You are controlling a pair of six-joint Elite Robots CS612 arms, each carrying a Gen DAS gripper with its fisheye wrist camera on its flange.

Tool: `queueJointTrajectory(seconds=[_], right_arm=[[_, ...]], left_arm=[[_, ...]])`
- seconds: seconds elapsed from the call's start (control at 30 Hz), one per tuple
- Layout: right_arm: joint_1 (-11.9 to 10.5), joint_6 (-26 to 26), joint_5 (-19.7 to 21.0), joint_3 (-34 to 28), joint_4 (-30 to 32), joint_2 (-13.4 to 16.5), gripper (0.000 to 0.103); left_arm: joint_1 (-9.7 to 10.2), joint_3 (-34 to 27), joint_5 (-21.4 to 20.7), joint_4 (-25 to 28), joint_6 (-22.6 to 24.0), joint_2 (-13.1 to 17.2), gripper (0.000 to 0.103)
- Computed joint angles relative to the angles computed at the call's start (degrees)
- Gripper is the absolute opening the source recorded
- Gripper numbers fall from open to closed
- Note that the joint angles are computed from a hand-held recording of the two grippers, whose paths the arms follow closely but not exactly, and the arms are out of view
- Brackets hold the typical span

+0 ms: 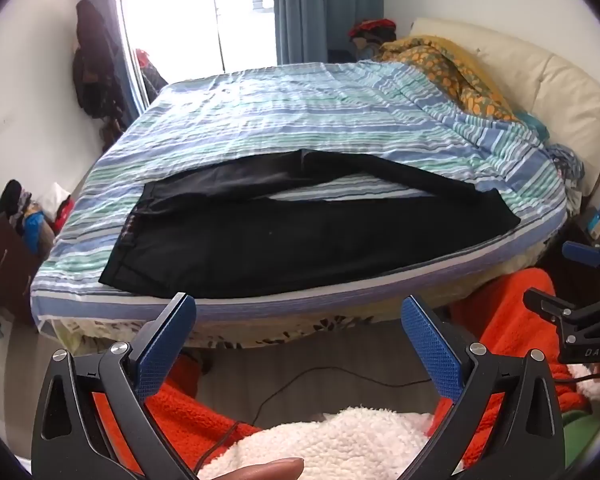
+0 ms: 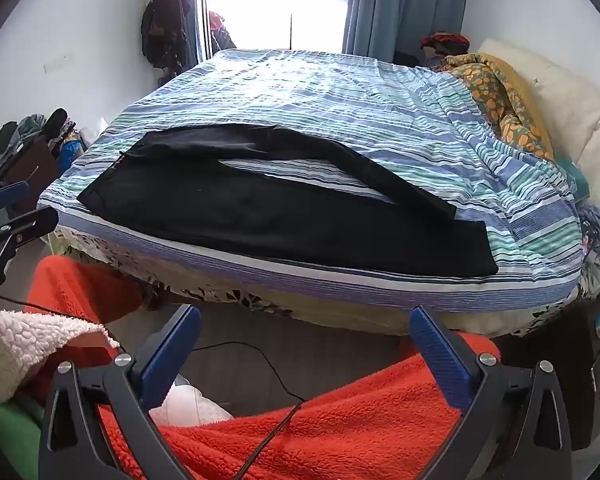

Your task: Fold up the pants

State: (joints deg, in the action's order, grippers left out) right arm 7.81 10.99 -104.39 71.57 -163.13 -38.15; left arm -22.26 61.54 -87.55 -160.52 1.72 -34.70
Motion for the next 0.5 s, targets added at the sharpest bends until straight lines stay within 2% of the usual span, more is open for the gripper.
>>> queueJointTrajectory(seconds=[0.27, 0.5], right_arm=[[0.02, 0.16, 0.5, -0.41, 0.68, 0.19, 0.103], [0.25, -0.34, 0.09, -0.86, 1.36, 0.23, 0.103]], left_arm=[[-0.59, -0.05, 0.25, 1.91, -0.63, -0.68, 0.102], [0.07, -0.15, -0.86, 1.16, 0.05, -0.12, 0.102]])
